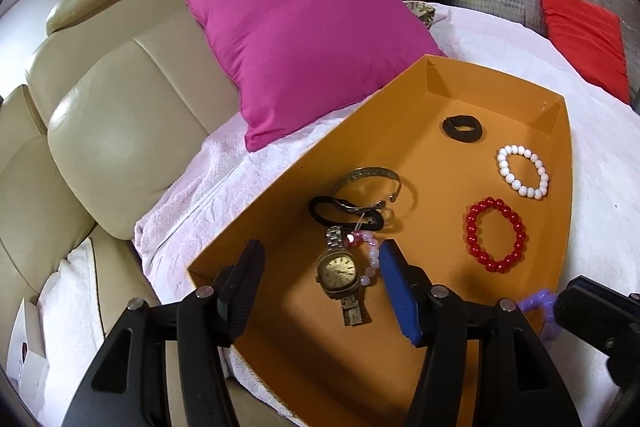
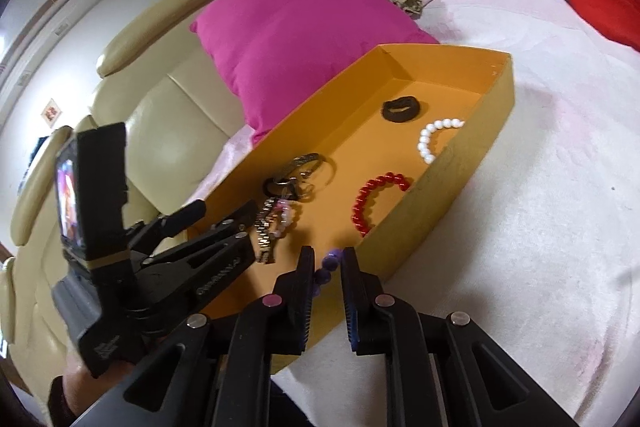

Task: Organize jewelry
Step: 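Lower both items into the box and open both tools, then withdraw both open tools up and away from the box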

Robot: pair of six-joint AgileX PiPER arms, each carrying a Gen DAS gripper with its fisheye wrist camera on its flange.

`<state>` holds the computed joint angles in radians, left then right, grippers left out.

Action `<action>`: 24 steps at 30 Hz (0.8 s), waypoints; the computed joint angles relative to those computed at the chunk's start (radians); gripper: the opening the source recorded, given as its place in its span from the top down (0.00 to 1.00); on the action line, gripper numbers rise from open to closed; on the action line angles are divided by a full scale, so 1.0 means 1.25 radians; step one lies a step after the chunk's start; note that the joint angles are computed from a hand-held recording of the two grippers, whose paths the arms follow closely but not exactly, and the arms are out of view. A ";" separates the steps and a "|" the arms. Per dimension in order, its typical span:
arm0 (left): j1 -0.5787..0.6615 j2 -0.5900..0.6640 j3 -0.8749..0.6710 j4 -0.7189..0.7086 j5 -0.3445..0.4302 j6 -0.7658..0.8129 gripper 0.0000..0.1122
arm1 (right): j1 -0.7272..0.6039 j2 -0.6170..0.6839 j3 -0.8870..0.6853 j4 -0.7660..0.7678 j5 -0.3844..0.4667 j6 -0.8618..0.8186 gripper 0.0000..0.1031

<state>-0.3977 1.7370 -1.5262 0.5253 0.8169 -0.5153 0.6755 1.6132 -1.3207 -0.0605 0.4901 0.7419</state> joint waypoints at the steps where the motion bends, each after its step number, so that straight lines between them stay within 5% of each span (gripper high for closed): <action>1: 0.000 -0.002 0.002 0.011 0.001 -0.011 0.46 | -0.008 -0.008 0.012 0.037 -0.024 -0.028 0.85; 5: 0.001 -0.012 0.013 0.032 -0.003 -0.038 0.46 | -0.035 -0.027 0.040 0.165 -0.079 -0.123 0.85; 13: -0.020 -0.048 0.037 0.106 -0.010 -0.104 0.46 | -0.027 -0.034 0.020 0.005 -0.029 0.019 0.85; 17: -0.046 -0.076 0.029 0.109 0.019 -0.106 0.34 | -0.020 -0.047 0.014 -0.052 0.003 0.057 0.85; 24: -0.125 -0.151 0.013 0.131 0.068 -0.099 0.32 | 0.000 -0.103 0.024 -0.180 0.061 0.151 0.85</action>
